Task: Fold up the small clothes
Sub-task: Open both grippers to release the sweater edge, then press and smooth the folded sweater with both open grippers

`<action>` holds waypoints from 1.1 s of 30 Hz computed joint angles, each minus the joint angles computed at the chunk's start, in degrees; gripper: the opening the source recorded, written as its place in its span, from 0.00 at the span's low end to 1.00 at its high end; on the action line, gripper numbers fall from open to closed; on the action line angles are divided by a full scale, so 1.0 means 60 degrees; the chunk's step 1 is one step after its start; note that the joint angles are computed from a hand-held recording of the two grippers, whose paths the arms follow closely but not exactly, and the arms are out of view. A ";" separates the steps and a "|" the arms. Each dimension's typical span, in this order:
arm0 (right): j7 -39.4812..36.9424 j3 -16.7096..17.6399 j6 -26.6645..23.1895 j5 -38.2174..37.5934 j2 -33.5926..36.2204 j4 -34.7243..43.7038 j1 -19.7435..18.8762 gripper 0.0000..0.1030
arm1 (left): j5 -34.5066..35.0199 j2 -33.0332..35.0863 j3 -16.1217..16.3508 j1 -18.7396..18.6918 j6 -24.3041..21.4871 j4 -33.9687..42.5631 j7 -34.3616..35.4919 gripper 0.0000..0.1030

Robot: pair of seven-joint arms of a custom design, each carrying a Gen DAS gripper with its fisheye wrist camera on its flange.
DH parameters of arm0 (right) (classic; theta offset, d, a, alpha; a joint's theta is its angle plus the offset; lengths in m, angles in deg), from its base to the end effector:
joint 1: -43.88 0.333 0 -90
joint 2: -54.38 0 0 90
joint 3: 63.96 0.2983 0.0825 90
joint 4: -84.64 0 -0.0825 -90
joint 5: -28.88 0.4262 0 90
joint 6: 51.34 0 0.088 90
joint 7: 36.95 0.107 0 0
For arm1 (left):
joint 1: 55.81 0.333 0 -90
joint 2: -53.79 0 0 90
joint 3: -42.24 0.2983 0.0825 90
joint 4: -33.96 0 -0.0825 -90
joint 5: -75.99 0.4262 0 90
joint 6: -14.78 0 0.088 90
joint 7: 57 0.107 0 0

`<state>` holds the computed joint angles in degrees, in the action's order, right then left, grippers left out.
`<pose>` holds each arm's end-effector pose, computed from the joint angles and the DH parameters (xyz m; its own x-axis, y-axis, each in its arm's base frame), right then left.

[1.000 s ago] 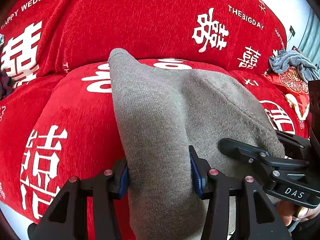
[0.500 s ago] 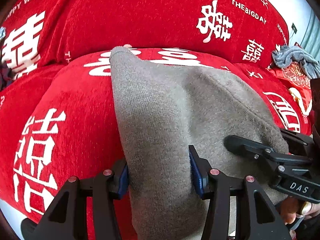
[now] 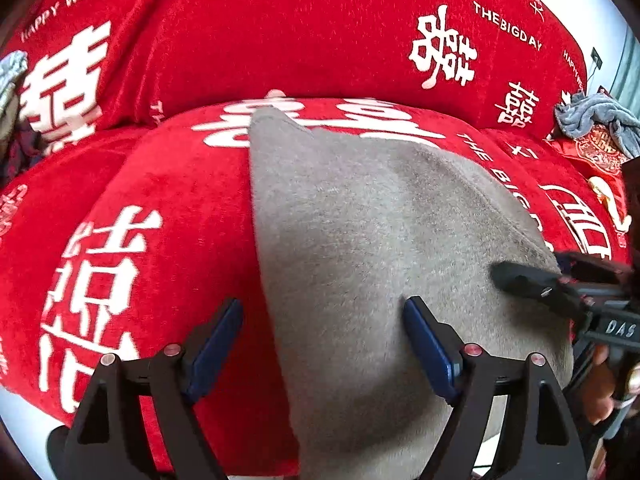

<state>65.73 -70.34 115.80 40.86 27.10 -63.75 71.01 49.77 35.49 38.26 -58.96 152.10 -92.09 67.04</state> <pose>0.4558 0.1577 0.4722 0.0886 -0.9237 -0.3726 -0.7626 0.1778 -0.6220 0.5405 -0.0738 0.5414 -0.4715 -0.8770 0.0928 -0.7421 0.3377 -0.5790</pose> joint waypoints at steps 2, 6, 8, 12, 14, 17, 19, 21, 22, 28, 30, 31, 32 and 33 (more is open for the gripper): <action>0.0731 0.0945 -0.0028 -0.0907 -0.0450 -0.0245 -0.0951 0.55 | 0.0183 -0.0248 -0.0038 0.0051 0.0261 -0.0178 0.0024 0.81; 0.1328 0.1745 0.0159 -0.2287 -0.1392 -0.0755 -0.1481 0.55 | 0.0523 -0.0563 -0.0072 0.0133 0.0594 -0.0382 -0.0043 0.81; 0.1226 0.1601 0.0226 -0.2585 -0.1679 -0.0941 -0.1112 0.55 | 0.0696 -0.0638 -0.0088 0.0162 0.0656 -0.0449 -0.0156 0.81; 0.0884 0.1043 0.0419 -0.2645 -0.1789 -0.1198 -0.0205 0.55 | 0.0842 -0.0834 -0.0015 0.0173 0.0719 -0.0710 -0.0227 0.81; 0.0755 0.0816 0.0452 -0.2572 -0.1715 -0.1313 0.0087 0.55 | 0.0990 -0.0845 -0.0051 0.0221 0.0693 -0.0813 -0.0341 0.81; 0.0583 0.0374 0.0086 -0.2216 -0.1313 -0.1219 0.0427 0.55 | 0.1072 -0.0738 -0.0036 0.0215 0.0578 -0.0804 -0.0445 0.81; 0.0271 0.0024 0.0158 -0.1857 -0.1284 -0.1270 0.0692 0.55 | 0.1092 -0.0631 -0.0026 0.0200 0.0375 -0.0568 -0.0461 0.81; -0.0084 -0.0196 0.0208 -0.1630 -0.1362 -0.1212 0.0853 0.55 | 0.1238 -0.0412 -0.0138 0.0221 0.0470 -0.0234 -0.0584 0.81; -0.0230 -0.0241 0.0266 -0.1578 -0.1358 -0.1111 0.0832 0.55 | 0.1391 -0.0158 -0.0255 0.0248 0.0569 0.0077 -0.0785 0.81; -0.1061 -0.0820 -0.0032 -0.0823 0.0494 0.1012 0.0785 0.57 | 0.3487 0.2080 -0.0915 0.0306 0.0094 0.2350 -0.2574 0.81; -0.1588 -0.1319 -0.0626 0.0043 0.1346 0.1879 0.1045 0.57 | 0.3994 0.2578 -0.0918 0.0175 -0.0106 0.2828 -0.2909 0.81; -0.1796 -0.1497 -0.1028 0.0461 0.1808 0.2319 0.1075 0.57 | 0.4128 0.2722 -0.0899 0.0104 -0.0104 0.2934 -0.2939 0.81; -0.1888 -0.1516 -0.1298 0.0682 0.2120 0.2592 0.0991 0.57 | 0.4219 0.2786 -0.0876 0.0045 -0.0110 0.2986 -0.2980 0.81; -0.1950 -0.1518 -0.1470 0.0899 0.2413 0.2816 0.0890 0.58 | 0.4301 0.2847 -0.0859 -0.0007 -0.0103 0.3023 -0.3015 0.81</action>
<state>54.03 -79.45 106.98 46.26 41.57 -46.85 76.35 75.57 52.57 33.11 -59.01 151.48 -73.95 48.96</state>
